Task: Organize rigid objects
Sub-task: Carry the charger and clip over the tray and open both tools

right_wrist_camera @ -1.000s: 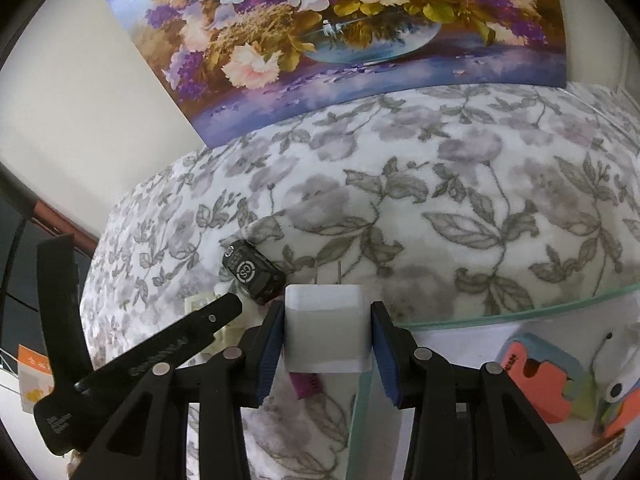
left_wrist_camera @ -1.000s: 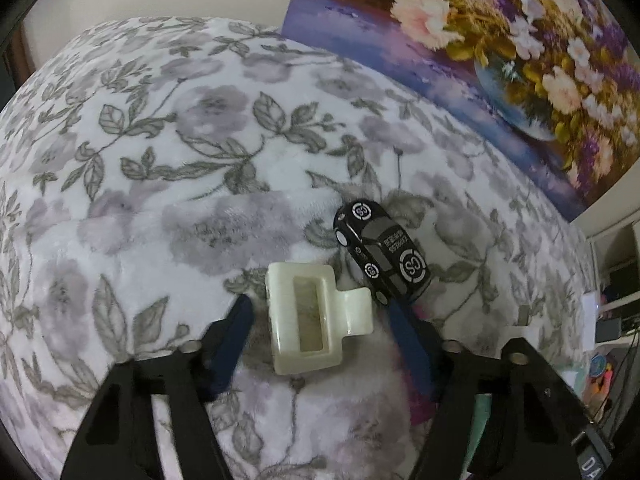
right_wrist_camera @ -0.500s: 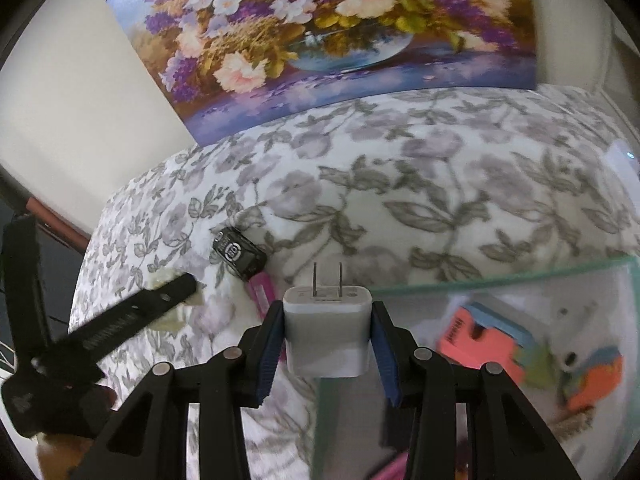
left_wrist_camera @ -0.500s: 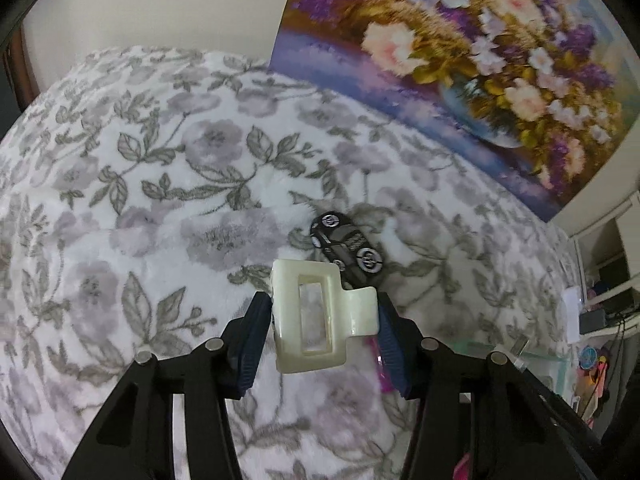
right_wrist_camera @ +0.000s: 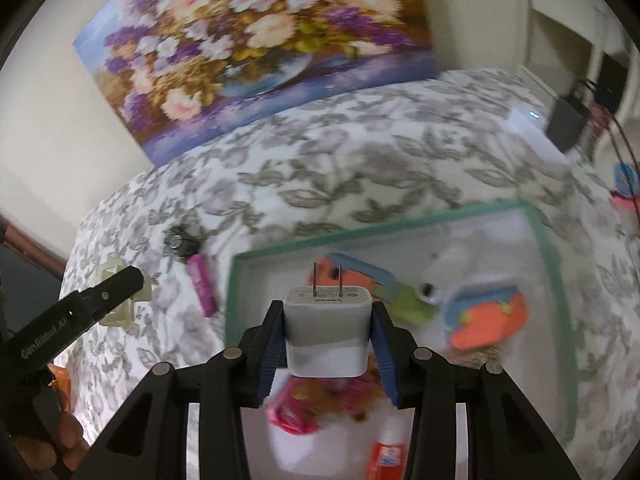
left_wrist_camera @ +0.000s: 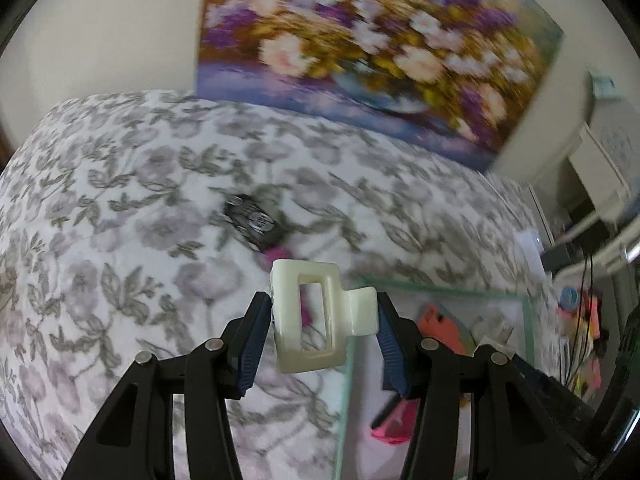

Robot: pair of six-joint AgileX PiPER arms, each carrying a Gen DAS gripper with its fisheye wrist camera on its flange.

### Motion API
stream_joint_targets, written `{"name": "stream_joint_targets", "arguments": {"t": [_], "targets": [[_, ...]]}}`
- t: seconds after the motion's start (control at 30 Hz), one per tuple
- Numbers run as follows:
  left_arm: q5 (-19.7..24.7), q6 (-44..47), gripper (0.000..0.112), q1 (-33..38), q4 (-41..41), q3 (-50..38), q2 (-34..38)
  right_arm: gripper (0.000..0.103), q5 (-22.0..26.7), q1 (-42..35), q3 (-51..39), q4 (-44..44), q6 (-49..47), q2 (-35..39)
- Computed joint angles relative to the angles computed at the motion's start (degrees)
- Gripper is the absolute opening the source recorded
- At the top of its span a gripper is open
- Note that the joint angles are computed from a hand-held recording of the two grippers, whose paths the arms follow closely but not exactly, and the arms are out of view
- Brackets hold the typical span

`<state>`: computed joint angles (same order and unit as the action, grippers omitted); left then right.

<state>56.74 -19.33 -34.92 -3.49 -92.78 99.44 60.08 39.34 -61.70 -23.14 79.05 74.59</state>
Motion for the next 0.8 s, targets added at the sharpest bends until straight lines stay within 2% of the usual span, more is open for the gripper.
{"name": "stream_joint_targets", "arguments": {"t": [0.3,0.5,0.8], "targets": [[1.0,1.19,0.054,-5.74,-1.17,-1.95,3.86,0.045,1.6,-4.31,7.67,2.3,0.36,-6.6],[2.09,0.61,0.054,-7.99,-0.78,-3.43,7.47,0.045,1.51,-7.18,9.81,4.27,-2.23,-7.35],[3.06,0.56,0.054,-8.45,-1.5,-4.14,9.19,0.045,0.76,-8.95,10.46,6.04,-4.68,-6.79]]}}
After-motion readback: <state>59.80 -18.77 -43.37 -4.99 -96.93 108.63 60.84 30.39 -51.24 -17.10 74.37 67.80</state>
